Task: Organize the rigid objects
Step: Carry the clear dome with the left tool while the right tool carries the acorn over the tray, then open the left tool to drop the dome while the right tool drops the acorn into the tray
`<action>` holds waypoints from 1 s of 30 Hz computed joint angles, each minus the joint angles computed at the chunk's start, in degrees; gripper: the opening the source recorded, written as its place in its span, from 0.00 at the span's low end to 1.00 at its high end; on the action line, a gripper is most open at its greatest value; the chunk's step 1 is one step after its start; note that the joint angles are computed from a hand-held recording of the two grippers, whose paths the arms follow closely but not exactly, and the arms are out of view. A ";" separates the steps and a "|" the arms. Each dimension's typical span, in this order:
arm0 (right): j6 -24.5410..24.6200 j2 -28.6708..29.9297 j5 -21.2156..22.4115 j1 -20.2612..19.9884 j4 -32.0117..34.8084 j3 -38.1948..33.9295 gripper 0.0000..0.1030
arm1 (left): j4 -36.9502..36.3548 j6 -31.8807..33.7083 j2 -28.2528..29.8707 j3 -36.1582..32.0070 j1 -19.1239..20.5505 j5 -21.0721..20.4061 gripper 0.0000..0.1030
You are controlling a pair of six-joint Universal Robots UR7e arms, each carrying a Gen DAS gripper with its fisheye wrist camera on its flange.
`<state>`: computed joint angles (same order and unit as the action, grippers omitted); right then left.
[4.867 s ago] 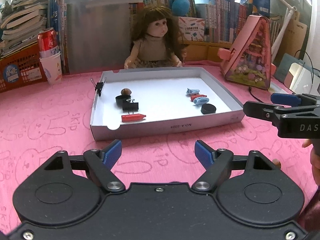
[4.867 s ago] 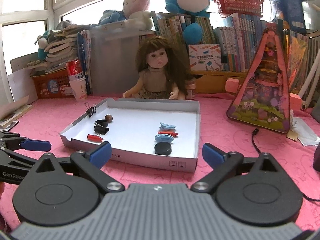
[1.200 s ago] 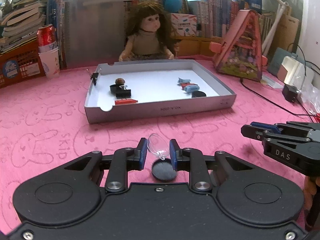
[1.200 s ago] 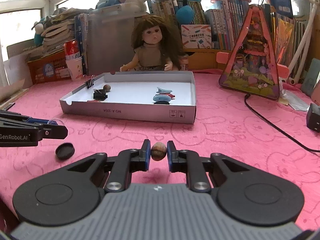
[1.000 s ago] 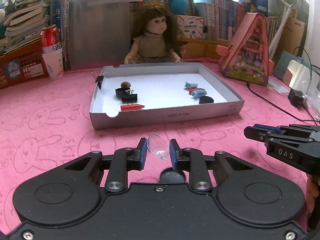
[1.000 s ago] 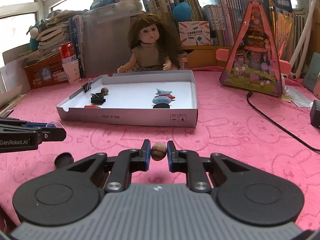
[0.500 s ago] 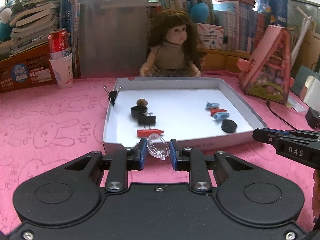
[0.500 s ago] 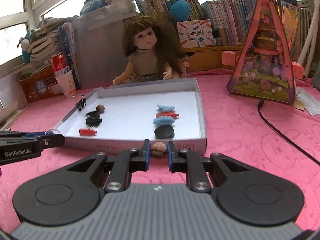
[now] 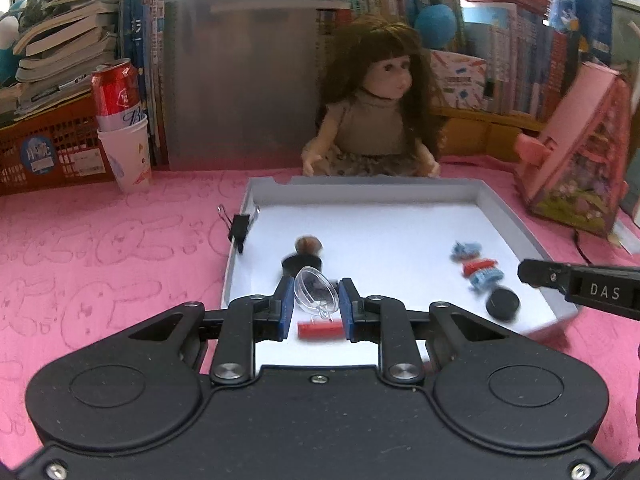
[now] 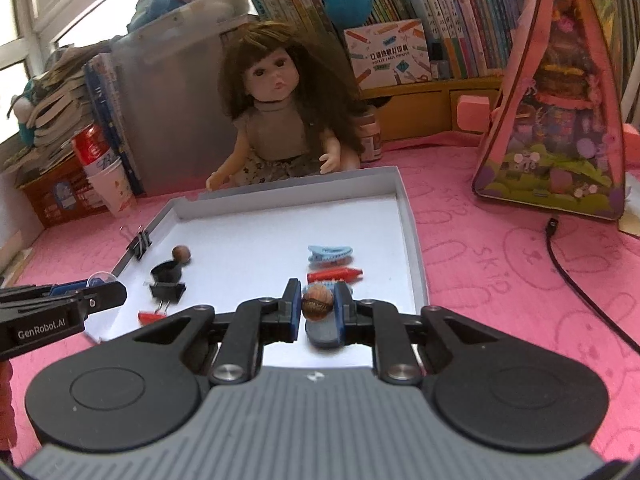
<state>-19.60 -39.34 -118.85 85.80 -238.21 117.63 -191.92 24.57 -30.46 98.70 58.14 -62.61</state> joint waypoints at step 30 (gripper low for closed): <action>8.56 0.85 -4.57 -1.49 24.45 -17.97 0.21 | 23.00 -7.90 13.29 -29.19 3.30 0.55 0.22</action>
<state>-11.04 -38.49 -123.42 84.32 -213.76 99.66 -168.92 16.67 -17.17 69.52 61.44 -62.06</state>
